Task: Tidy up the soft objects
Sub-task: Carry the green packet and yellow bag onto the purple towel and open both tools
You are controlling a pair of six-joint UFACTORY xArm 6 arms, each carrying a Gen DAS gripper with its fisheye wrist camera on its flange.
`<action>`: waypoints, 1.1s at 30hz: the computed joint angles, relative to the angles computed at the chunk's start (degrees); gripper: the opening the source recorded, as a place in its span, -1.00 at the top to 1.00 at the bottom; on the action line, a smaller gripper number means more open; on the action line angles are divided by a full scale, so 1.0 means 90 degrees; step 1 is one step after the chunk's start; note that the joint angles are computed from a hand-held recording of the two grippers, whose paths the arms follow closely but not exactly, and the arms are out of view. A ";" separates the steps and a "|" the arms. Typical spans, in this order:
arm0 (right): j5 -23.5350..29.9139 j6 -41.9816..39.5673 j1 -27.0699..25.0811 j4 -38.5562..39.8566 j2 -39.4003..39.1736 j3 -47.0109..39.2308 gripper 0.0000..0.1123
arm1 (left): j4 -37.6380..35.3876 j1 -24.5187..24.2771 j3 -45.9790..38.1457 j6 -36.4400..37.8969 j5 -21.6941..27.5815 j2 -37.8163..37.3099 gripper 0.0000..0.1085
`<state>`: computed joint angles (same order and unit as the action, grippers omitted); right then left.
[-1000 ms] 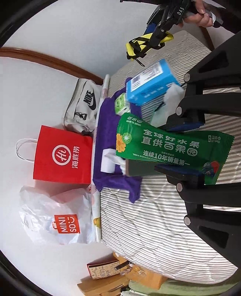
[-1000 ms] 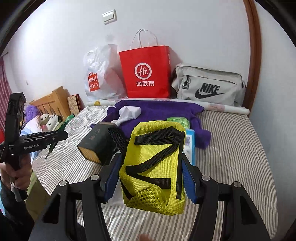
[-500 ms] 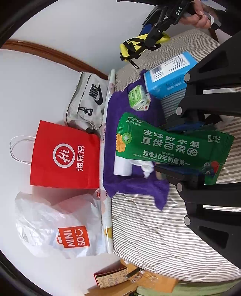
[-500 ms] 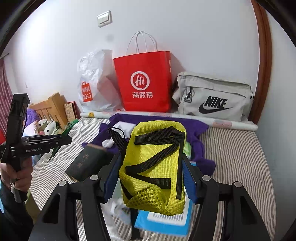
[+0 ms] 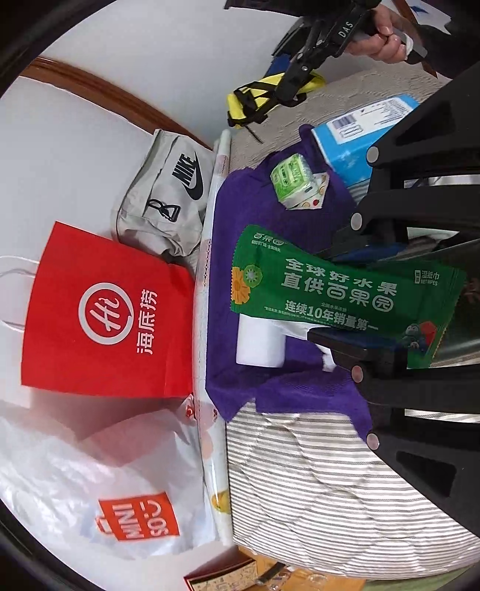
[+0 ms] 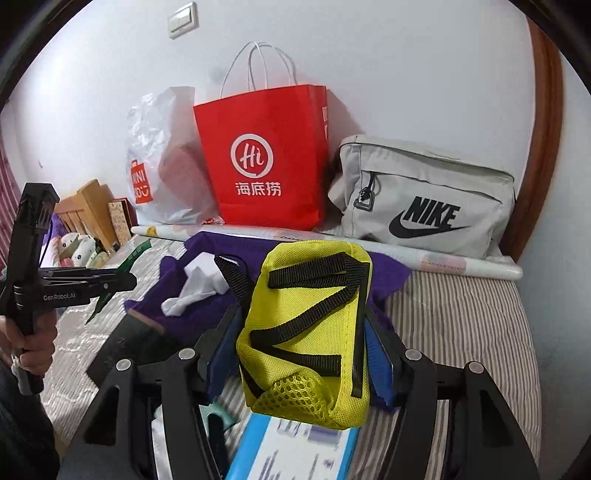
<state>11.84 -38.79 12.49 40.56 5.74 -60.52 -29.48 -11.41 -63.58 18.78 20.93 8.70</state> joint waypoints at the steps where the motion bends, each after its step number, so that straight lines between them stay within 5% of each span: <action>1: 0.0024 0.0001 -0.0011 -0.0040 0.0072 -0.0081 -0.11 | -0.0007 0.0004 -0.0135 0.0026 0.0060 0.0118 0.43; 13: 0.0653 0.0486 -0.0265 -0.1069 0.1232 -0.1353 -0.13 | 0.0253 0.0063 -0.1603 -0.0211 0.0918 0.1358 0.43; 33: 0.1688 0.1186 -0.0434 -0.2024 0.2657 -0.2830 -0.14 | 0.0894 0.0132 -0.2794 -0.0626 0.1579 0.2440 0.40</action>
